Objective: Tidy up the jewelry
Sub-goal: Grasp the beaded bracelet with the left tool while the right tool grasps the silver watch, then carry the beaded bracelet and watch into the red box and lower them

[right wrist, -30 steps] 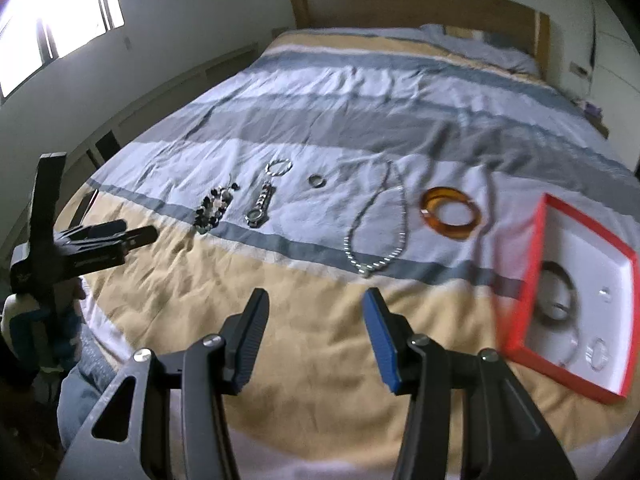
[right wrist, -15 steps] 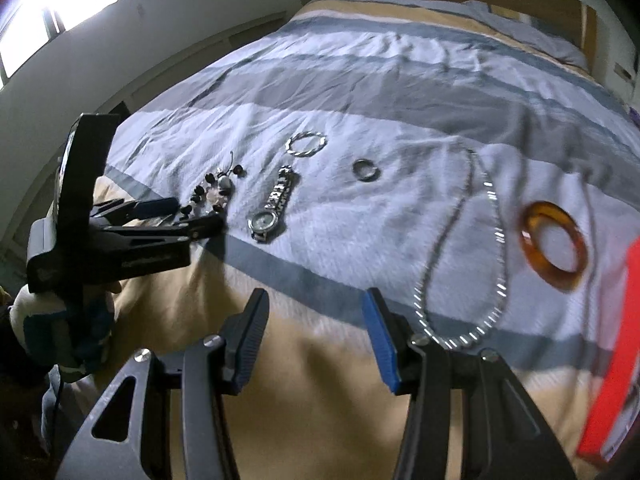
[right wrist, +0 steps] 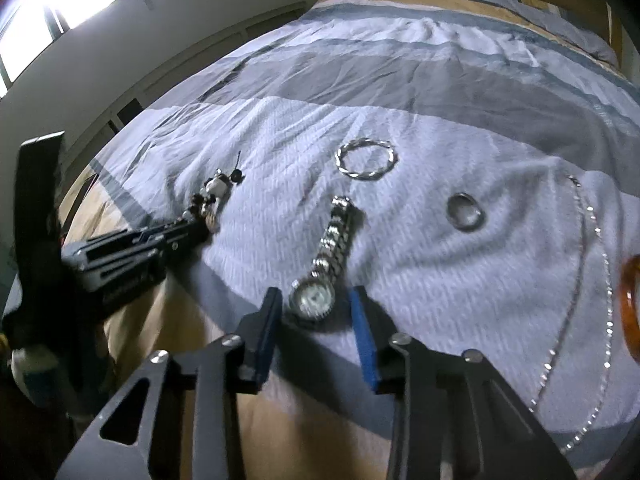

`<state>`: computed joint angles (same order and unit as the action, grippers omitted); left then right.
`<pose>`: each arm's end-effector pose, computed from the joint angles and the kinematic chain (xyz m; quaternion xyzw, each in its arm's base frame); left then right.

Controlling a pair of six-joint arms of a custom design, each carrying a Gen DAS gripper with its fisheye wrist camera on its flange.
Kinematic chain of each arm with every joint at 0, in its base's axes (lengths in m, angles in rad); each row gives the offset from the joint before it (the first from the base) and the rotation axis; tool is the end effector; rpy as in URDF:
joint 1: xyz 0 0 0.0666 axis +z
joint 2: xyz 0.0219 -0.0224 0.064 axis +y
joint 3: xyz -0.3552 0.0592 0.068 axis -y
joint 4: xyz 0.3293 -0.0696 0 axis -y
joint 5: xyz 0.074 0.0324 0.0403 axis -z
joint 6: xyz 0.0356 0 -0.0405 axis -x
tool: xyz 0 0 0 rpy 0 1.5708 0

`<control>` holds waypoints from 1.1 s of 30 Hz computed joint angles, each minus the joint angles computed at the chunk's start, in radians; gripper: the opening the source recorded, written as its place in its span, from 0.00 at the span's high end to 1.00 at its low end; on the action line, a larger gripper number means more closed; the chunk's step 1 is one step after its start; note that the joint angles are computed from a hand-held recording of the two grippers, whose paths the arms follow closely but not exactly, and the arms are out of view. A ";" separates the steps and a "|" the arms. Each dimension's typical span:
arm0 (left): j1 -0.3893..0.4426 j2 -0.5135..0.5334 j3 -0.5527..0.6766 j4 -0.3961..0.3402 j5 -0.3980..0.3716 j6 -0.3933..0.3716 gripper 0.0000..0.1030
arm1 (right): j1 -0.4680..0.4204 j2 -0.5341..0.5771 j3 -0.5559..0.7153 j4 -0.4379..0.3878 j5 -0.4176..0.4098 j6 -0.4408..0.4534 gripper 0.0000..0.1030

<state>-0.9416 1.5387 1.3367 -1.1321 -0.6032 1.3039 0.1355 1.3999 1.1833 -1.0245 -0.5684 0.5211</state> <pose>0.2662 -0.3320 0.3212 -0.2053 0.9263 0.0262 0.3147 0.3775 0.0704 0.3230 -0.3489 0.8815 0.2413 0.2076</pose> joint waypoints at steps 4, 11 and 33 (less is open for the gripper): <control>0.002 -0.003 0.001 0.001 0.004 0.000 0.89 | 0.004 0.001 -0.002 0.002 0.008 -0.007 0.78; -0.037 -0.005 0.041 -0.040 0.022 0.034 0.89 | -0.040 -0.063 -0.017 -0.064 -0.009 0.016 0.78; -0.318 0.166 0.523 -0.402 -0.097 0.159 0.89 | -0.551 -0.294 0.061 -0.580 -0.230 0.413 0.78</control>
